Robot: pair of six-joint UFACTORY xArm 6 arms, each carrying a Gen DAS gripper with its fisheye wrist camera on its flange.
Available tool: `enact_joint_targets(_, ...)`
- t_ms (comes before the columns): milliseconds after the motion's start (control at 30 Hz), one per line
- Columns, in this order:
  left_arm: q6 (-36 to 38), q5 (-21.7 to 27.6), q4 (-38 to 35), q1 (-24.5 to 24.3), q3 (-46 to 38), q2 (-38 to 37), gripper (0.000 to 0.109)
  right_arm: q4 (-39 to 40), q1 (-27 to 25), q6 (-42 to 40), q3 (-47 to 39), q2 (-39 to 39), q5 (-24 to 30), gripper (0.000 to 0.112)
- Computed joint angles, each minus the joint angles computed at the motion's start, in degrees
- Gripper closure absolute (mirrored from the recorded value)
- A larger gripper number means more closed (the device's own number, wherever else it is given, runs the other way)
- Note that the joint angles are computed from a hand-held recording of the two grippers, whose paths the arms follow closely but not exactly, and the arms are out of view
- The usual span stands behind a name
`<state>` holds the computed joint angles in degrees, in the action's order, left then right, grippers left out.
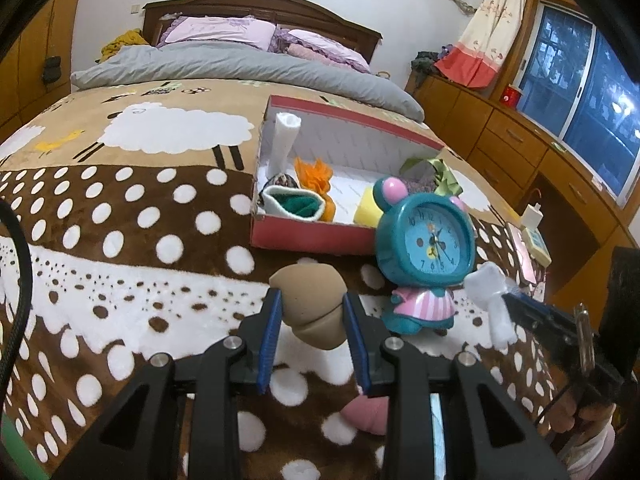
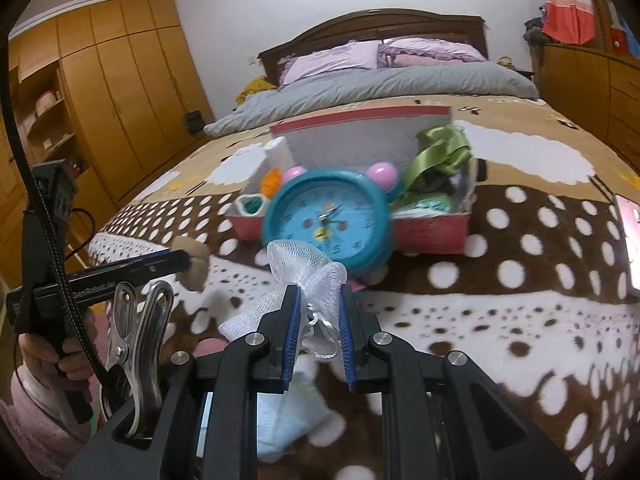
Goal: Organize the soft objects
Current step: 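Carry beige pad in left tool and mesh bag in right tool over the box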
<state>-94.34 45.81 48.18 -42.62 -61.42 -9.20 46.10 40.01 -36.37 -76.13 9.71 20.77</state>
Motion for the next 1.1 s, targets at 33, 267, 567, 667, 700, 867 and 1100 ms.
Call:
enact_joint_targets(33, 0.35, 0.10, -0.10, 0.24, -0.24, 0.10, 0.076, -0.33, -0.39, 0.22, -0.23, 0.16, -0.23, 0.093)
enact_joint_targets(267, 3.74, 0.03, -0.52, 2.56, -2.65, 1.29, 0.076, -5.67, -2.87, 4.48, -3.40, 2.07, -0.83, 0.093)
enact_joint_targets(567, 9.50, -2.98, -1.20, 6.78, -7.03, 5.24, 0.076, -13.35, -5.46, 10.49, -10.60, 6.63, 0.03, 0.093)
enact_joint_targets(667, 10.88, -4.49, -1.67, 8.55, -8.58, 6.68, 0.076, -14.82, -5.93, 11.54, -13.51, 8.61, 0.38, 0.093)
enact_joint_targets(700, 11.62, -5.16, -2.13, 9.19, -9.25, 7.27, 0.076, -15.38, -6.08, 12.01, -14.71, 9.44, 0.58, 0.093)
enact_joint_targets(867, 15.16, -6.44, -2.79, 10.97, -13.46, 10.53, 0.076, -16.78, -6.50, 12.87, -20.17, 13.16, 2.14, 0.093)
enact_joint_targets(1100, 20.96, -9.50, -7.97, 13.70, -19.60, 16.29, 0.076, -19.09, -6.54, 14.38, -30.41, 19.79, 5.46, 0.093)
